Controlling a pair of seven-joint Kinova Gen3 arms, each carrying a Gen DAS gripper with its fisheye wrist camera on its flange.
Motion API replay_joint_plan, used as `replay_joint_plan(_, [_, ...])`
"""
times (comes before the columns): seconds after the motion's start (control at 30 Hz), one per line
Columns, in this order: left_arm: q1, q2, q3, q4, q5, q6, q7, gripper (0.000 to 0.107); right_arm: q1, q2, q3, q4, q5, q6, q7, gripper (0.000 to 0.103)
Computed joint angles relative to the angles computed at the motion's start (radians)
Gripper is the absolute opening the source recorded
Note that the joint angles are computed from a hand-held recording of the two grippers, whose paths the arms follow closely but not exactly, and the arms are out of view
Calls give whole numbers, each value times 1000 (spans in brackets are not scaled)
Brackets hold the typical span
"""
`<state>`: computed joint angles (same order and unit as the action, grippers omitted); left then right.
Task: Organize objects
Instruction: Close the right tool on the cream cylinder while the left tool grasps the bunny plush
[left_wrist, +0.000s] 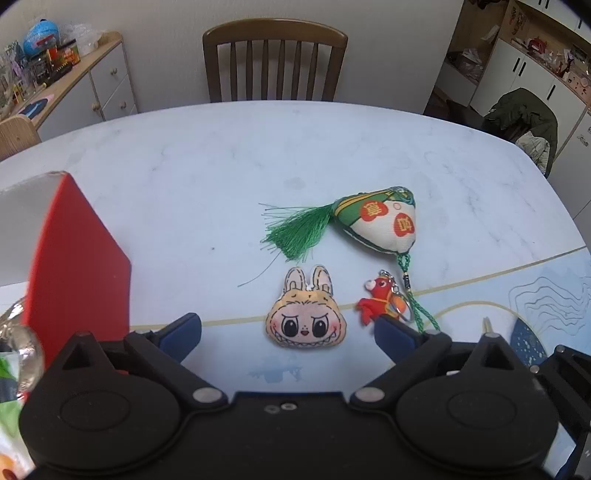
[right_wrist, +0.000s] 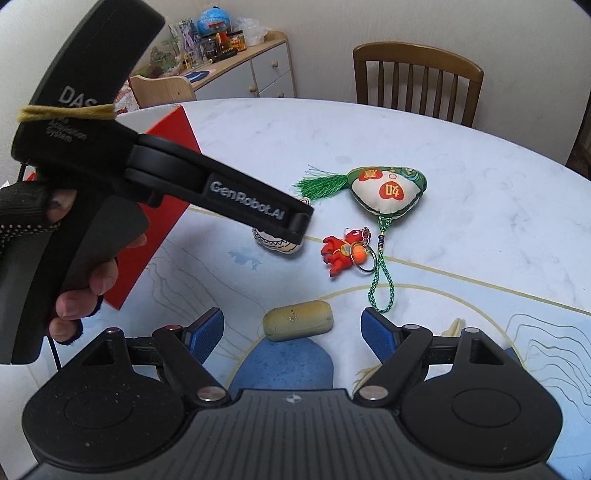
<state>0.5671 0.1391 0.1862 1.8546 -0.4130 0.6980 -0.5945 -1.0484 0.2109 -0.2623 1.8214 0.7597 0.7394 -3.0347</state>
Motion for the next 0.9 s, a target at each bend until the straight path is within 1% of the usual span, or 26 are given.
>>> replay_joint_plan(0.27, [14, 41, -13, -2, -9, -16, -5, 91, 17, 23, 17, 6, -22, -40, 36, 82])
replay_joint_plan(0.37, [19, 49, -19, 1, -10, -27, -7, 87, 16, 30, 23, 5, -26, -46, 51, 81])
replay_joint_plan(0.47, [26, 56, -24, 2, -13, -30, -5, 81, 15, 38, 29, 3, -34, -49, 62, 79])
replay_joint_plan(0.53, [27, 59, -27, 6, -11, -35, -4, 75, 11, 41, 34, 3, -33, -53, 62, 77])
replay_joint_plan(0.6, [35, 60, -33, 12, -23, -42, 7, 73, 8, 45, 37, 1, -34, -55, 63, 70])
replay_joint_plan(0.63, [38, 60, -34, 13, -27, -44, 8, 72, 8, 48, 38, -3, -38, -51, 70, 69])
replay_joint_plan(0.67, [41, 61, -36, 13, -35, -43, 13, 68, 7, 52, 39, -7, -40, -49, 76, 66])
replay_joint_plan(0.73, [44, 61, -37, 10, -42, -40, 15, 57, 5, 57, 41, -14, -44, -46, 89, 63])
replay_joint_plan(0.8, [46, 60, -36, 9, -44, -39, 18, 52, 0, 64, 43, -22, -47, -37, 98, 58])
replay_joint_plan(0.9, [50, 62, -35, 7, -54, -31, 19, 52, -4, 73, 47, -32, -59, -29, 111, 52])
